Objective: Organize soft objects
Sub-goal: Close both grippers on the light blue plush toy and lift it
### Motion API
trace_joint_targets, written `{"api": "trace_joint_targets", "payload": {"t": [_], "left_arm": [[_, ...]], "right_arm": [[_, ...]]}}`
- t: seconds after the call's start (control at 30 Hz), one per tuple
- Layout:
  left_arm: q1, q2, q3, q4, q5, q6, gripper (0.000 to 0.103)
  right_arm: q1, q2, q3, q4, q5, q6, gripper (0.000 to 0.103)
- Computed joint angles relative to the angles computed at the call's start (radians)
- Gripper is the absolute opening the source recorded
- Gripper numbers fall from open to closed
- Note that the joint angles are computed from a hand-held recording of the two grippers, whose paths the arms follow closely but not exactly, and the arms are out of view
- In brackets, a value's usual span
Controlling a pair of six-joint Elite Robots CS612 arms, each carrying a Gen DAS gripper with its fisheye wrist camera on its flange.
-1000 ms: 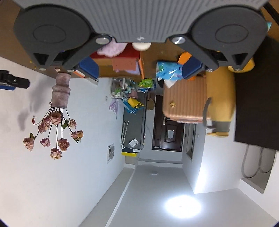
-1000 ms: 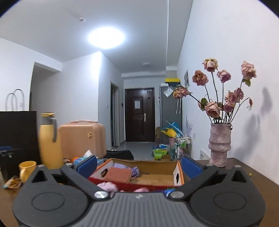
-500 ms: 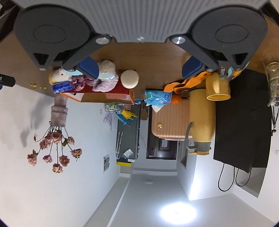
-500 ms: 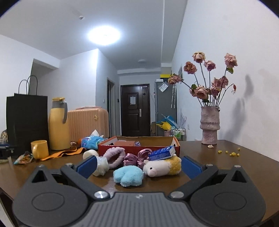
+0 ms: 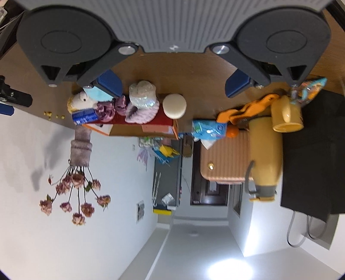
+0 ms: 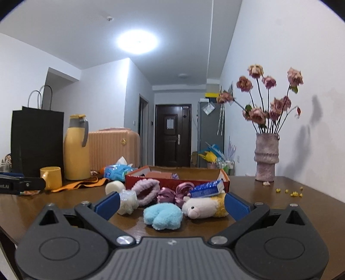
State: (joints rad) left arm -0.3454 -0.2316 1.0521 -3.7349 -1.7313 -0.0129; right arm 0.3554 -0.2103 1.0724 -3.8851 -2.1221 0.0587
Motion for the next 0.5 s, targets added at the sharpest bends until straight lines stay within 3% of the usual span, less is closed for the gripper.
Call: {"api": "trace_joint_targets", "payload": {"t": [0.3, 0.4, 0.5], "left_arm": [[-0.017, 0.053, -0.164, 0.268, 0.013, 0.02, 0.103], [-0.019, 0.08, -0.236, 0.345, -0.011, 0.025, 0.101], [-0.02, 0.106, -0.305, 0.422, -0.075, 0.027, 0.092]], "right_arm": [[-0.037, 0.009, -0.05, 0.169, 0.089, 0.095, 0.093], [-0.05, 0.017, -0.087, 0.251, 0.121, 0.127, 0.086], [-0.065, 0.028, -0.125, 0.319, 0.151, 0.154, 0.077]]}}
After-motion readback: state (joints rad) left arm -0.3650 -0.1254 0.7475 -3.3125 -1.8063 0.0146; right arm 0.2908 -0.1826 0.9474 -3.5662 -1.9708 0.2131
